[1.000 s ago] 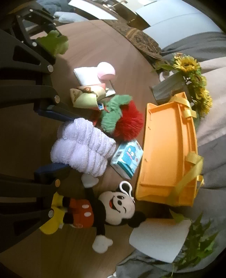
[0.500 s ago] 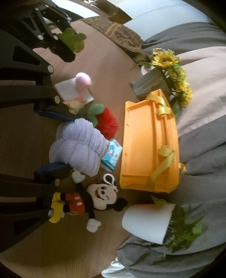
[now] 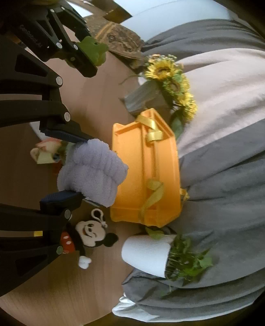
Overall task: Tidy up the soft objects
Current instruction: 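Close the left tool on the green frog while the right tool grasps the lavender towel, then carry the frog with the left tool and the towel with the right tool over the crate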
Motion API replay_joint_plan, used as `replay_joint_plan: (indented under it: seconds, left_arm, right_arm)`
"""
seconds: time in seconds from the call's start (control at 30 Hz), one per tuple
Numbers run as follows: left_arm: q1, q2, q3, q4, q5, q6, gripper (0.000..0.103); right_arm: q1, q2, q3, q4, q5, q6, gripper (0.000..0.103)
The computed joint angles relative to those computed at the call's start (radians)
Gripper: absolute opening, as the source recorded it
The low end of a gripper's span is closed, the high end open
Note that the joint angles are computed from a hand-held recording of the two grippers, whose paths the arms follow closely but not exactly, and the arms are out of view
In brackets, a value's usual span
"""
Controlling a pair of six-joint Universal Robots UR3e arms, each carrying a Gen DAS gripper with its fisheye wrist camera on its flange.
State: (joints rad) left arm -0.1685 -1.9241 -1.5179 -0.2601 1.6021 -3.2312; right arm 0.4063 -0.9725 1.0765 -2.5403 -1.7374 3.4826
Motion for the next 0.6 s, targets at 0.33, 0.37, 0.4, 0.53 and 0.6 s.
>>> replay_joint_plan:
  seconds: [0.33, 0.37, 0.4, 0.53, 0.6]
  left_arm:
    - [0.046, -0.090, 0.177, -0.020, -0.093, 0.055, 0.062]
    - [0.049, -0.100, 0.196, -0.024, -0.099, 0.055, 0.062]
    - [0.052, -0.117, 0.228, -0.033, -0.109, 0.057, 0.062]
    - [0.052, -0.178, 0.336, -0.052, -0.111, 0.076, 0.062]
    - [0.050, -0.208, 0.388, -0.060, -0.107, 0.083, 0.062]
  right_arm:
    - [0.029, 0.102, -0.226, 0.066, -0.092, 0.024, 0.043]
    - [0.028, 0.117, -0.258, 0.078, -0.094, 0.022, 0.043]
    - [0.026, 0.130, -0.286, 0.087, -0.094, 0.021, 0.043]
    - [0.022, 0.191, -0.406, 0.119, -0.111, 0.005, 0.043]
    - [0.018, 0.220, -0.463, 0.135, -0.114, 0.004, 0.043]
